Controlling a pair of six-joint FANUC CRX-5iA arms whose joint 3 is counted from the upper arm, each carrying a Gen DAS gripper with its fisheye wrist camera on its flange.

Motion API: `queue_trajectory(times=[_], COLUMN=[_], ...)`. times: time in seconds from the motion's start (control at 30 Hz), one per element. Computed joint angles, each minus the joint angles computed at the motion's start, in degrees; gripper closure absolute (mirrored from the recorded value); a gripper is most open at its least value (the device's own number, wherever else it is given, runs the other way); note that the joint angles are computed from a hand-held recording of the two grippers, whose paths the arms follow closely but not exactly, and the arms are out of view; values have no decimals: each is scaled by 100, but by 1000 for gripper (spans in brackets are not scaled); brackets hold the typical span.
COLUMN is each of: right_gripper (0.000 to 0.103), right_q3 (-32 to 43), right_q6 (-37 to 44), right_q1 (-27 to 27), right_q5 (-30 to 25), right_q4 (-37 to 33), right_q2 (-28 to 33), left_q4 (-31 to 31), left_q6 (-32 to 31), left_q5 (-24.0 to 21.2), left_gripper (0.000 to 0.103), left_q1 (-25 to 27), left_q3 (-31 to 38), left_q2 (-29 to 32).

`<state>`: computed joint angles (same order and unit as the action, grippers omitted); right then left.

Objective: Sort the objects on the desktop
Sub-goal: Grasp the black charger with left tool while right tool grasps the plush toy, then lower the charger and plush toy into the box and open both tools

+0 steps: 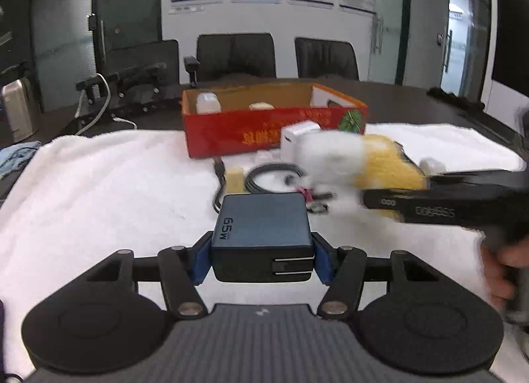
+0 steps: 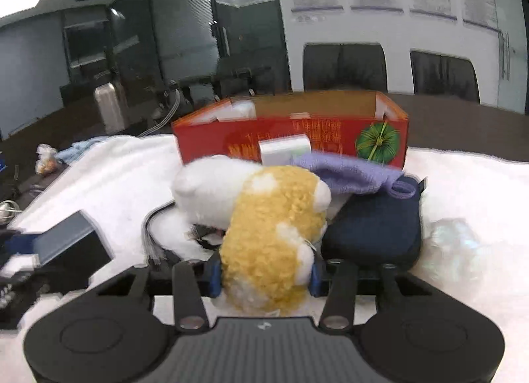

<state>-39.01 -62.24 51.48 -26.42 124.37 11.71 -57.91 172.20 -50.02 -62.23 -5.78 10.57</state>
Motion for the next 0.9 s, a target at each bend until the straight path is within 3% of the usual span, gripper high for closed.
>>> queue_trajectory(times=[0.07,0.13,0.3,0.37,0.47,0.67,0.8,0.9], right_gripper=[58,58,58,58,58,57,57,57], right_q3=[-291,-505,-323,185,1092,3406,5490,6560], right_q6=[-469,-562,500,968,2916,7394,10000,10620], right_q1=[-107,-159,-504,-948,-975,-791,-744,-760], right_q5=[63,109,-86,350,344,338,-657,-1357], right_q4=[706,958,437,267,-1440,-5931,-8825,-9511], right_q2=[-459,-866,-1272,-1072,-373,1232,2384,3089], left_q4=[-47,81,285,661,1029,2262,2448,2262], left_q6=[2,-213,-791,-1198,-1986,-3513,-3667,-3900], left_q5=[-33,75,625,695,378,-169,-683,-550], left_gripper=[42,42,42,42,42,42,42,43], left_q1=[67,288,1012,1396,1757,2513,2725,2769], left_q3=[22,126,957,1590,2755,4673,5684,5892], left_q2=[-34,-32,326,698,1458,2814,3669,3970])
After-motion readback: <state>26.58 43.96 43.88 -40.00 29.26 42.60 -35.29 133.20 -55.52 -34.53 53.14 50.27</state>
